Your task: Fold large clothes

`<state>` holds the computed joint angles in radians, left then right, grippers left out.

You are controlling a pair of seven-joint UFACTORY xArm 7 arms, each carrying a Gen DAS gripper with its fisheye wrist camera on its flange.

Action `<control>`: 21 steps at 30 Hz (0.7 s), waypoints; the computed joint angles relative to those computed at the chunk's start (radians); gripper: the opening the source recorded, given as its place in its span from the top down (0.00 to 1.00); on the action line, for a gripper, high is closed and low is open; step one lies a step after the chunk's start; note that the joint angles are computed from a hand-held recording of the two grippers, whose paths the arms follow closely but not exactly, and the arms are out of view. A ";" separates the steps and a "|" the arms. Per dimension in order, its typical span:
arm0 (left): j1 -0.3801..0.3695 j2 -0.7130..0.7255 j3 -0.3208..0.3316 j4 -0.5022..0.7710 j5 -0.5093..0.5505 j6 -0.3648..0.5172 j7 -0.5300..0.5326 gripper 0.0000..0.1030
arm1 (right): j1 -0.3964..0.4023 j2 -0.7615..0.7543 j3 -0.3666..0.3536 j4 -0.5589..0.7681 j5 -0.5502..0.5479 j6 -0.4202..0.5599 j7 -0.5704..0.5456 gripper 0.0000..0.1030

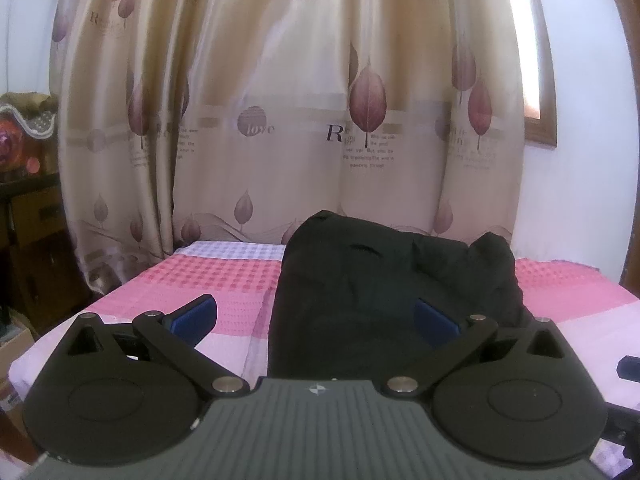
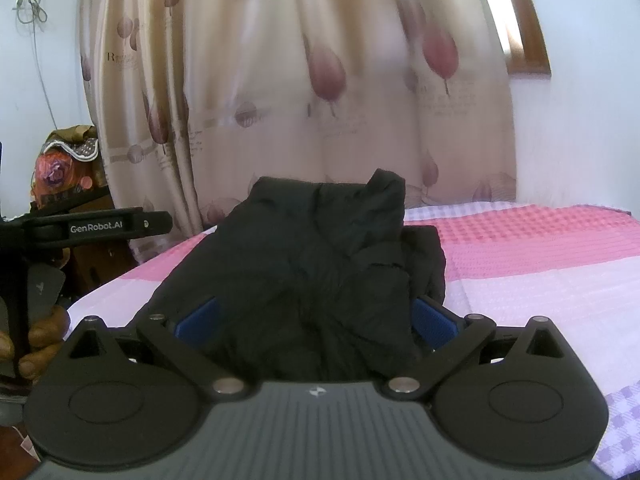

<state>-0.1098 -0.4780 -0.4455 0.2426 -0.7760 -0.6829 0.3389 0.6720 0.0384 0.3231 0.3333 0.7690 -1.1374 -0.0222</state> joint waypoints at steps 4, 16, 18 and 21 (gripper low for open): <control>-0.006 0.004 0.013 -0.003 0.018 0.005 -0.017 0.00 | 0.001 0.007 0.000 0.004 0.001 -0.001 0.000 0.00; -0.069 0.114 0.046 -0.023 0.054 -0.222 -0.044 0.00 | 0.007 0.026 -0.002 0.025 0.013 -0.003 -0.038 0.00; -0.093 0.128 0.056 -0.018 0.036 -0.238 -0.028 0.00 | 0.020 0.034 0.004 0.041 0.056 -0.014 -0.080 0.00; -0.129 0.146 0.084 -0.017 0.033 -0.269 -0.021 0.00 | 0.039 0.044 0.011 0.073 0.138 -0.027 -0.154 0.00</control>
<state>-0.2386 -0.3324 -0.3618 0.2260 -0.7432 -0.9518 0.3174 0.7113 0.0825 0.3344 0.4059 0.9072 -1.1639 -0.1766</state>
